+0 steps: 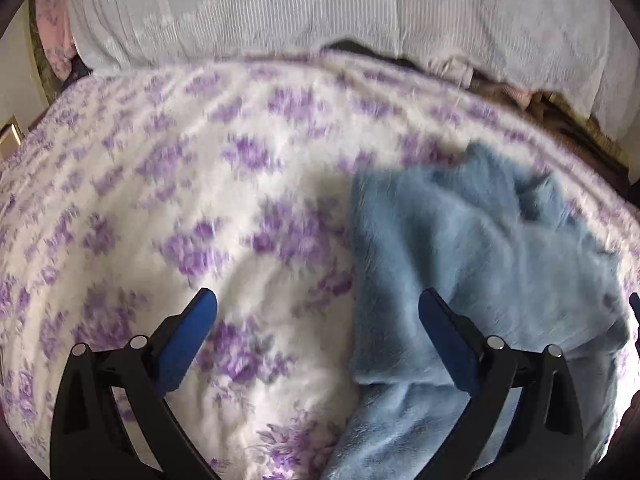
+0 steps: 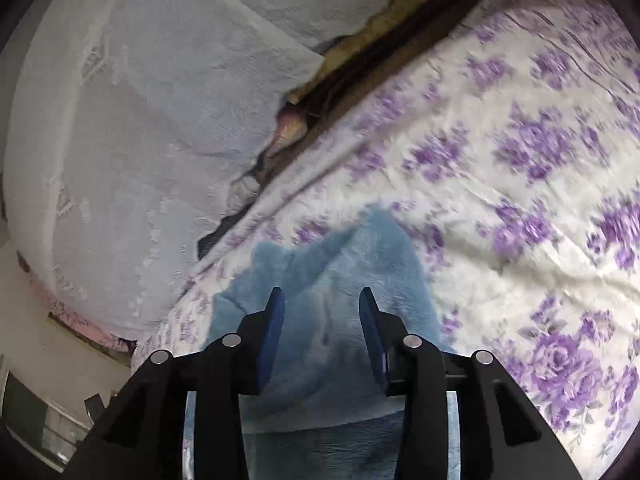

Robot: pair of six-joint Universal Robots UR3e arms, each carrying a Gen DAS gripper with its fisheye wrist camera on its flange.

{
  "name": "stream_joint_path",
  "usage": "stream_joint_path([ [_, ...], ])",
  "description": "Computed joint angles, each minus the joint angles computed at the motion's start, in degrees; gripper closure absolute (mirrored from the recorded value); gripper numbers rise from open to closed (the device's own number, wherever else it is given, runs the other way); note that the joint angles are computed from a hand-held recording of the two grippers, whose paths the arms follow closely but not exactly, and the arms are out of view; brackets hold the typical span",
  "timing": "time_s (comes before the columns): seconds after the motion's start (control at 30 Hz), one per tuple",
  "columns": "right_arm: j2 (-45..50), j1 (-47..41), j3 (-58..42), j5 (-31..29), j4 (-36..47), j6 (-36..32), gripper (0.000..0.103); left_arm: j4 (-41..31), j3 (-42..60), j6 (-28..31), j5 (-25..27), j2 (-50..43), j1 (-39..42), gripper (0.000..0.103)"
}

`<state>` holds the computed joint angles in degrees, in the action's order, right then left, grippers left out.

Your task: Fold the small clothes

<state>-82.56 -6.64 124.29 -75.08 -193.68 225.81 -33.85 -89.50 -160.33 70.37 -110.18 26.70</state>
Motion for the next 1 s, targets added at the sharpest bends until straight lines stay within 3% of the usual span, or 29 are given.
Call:
stream_joint_path([
  [0.03,1.09,-1.02,-1.36,5.57,-1.31,0.13,0.048,-1.08,0.75,0.48,-1.71,0.23,-0.08,0.005],
  [0.1,6.16,-1.56,-5.57,14.52,-5.68,2.87,0.040,-7.40,5.92,2.93,-5.94,-1.01,-1.86,0.005],
  [0.17,13.33,0.73,-15.23,19.44,-4.27,4.64,0.033,-8.83,9.21,3.54,-6.26,-2.81,-5.28,0.005],
  [0.23,21.86,1.87,-26.04,25.12,-0.78,6.66,0.030,-9.07,12.60,4.65,-5.21,-5.93,-8.32,0.005],
  [0.3,29.04,2.48,-32.79,25.89,-0.41,10.54,0.030,-10.44,18.99,4.18,1.22,-12.28,-12.18,0.005],
  [0.33,31.55,2.71,-34.41,24.82,0.76,11.11,0.032,-11.24,22.11,2.50,5.32,-15.75,-13.45,0.004],
  [0.37,32.71,2.29,-33.64,24.20,-0.20,11.18,0.039,-14.11,26.43,1.68,5.53,-19.06,-13.25,0.004],
  [0.43,30.29,0.84,-28.60,21.98,1.87,7.31,0.090,-17.50,27.87,2.02,-1.76,-20.38,-9.59,0.004],
  [0.47,28.36,0.47,-27.22,19.66,4.94,5.98,0.095,-14.38,25.05,0.86,-1.97,-18.83,-8.46,0.004],
  [0.53,24.36,-1.84,-20.99,16.22,2.08,5.90,0.095,-5.11,19.84,-3.20,4.18,-16.92,-7.76,0.004],
  [0.6,20.87,-2.94,-17.07,12.54,2.58,5.42,0.093,-3.21,18.70,-5.44,6.17,-16.90,-5.74,0.004],
  [0.67,17.00,-2.62,-13.23,7.97,1.90,6.73,0.088,-7.07,17.70,-6.25,0.77,-15.58,-1.49,0.004],
  [0.73,13.20,0.10,-11.93,3.95,1.13,6.79,0.039,-4.76,11.64,-6.44,-2.21,-11.30,1.40,0.005],
  [0.83,11.89,5.66,-16.39,5.80,3.45,-1.34,0.031,-1.63,2.50,-0.98,-7.72,-4.02,3.54,0.005],
  [0.93,17.89,10.13,-24.11,13.49,7.43,-4.44,0.027,-1.15,-3.16,6.43,-11.54,0.64,2.12,0.005],
  [0.97,19.98,10.54,-25.47,15.14,8.58,-4.59,0.027,-0.19,-4.09,8.43,-9.35,0.55,0.13,0.005],
  [1.0,21.27,10.89,-26.01,13.67,10.57,-4.54,0.028,2.43,-4.22,9.26,-3.74,-1.07,-2.82,0.005],
])
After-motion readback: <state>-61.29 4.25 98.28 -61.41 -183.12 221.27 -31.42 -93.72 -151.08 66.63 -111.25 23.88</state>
